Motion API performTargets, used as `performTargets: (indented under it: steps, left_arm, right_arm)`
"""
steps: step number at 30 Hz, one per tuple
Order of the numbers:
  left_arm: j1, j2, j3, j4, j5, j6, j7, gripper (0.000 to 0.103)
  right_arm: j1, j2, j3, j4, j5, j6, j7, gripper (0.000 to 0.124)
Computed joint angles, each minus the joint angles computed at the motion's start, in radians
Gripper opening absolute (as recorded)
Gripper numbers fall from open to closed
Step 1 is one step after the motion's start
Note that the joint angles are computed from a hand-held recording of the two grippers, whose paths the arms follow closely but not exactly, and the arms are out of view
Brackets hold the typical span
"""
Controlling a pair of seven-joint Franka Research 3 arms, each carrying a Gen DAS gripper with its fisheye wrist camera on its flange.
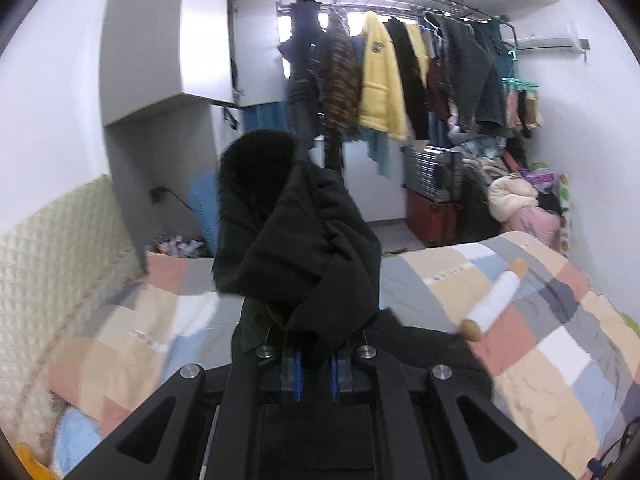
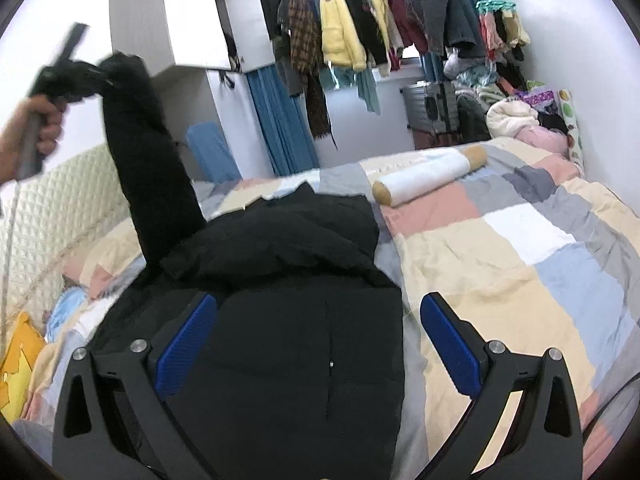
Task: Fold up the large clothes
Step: 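Lift the sleeve with the left tool and fold it over the jacket front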
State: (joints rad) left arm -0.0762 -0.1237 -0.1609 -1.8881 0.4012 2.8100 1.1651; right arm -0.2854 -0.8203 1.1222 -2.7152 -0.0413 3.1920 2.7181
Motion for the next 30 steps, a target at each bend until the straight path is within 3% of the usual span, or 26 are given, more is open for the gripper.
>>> performTargets:
  steps: [6, 15, 20, 24, 30]
  left_arm:
    - [-0.056, 0.088, -0.028, -0.046, -0.067, 0.112, 0.002, 0.009]
    - [-0.160, 0.269, -0.039, -0.076, 0.072, 0.228, -0.104, 0.009]
    - [-0.191, 0.387, -0.041, -0.037, 0.046, 0.236, -0.106, 0.009]
    - [-0.242, 0.469, 0.002, 0.004, 0.079, 0.213, -0.129, 0.009]
    - [-0.272, 0.532, 0.046, -0.006, 0.096, 0.255, -0.165, 0.009]
  right_arm:
    - [-0.004, 0.026, -0.001, -0.031, 0.023, 0.056, -0.003, 0.103]
    - [0.007, 0.061, -0.015, -0.076, 0.083, 0.105, -0.013, 0.103]
    - [-0.007, 0.089, -0.007, -0.098, 0.116, 0.163, -0.024, 0.103]
    - [-0.037, 0.123, 0.017, -0.091, 0.146, 0.175, -0.052, 0.103]
    - [-0.074, 0.178, 0.046, -0.077, 0.168, 0.190, -0.099, 0.103]
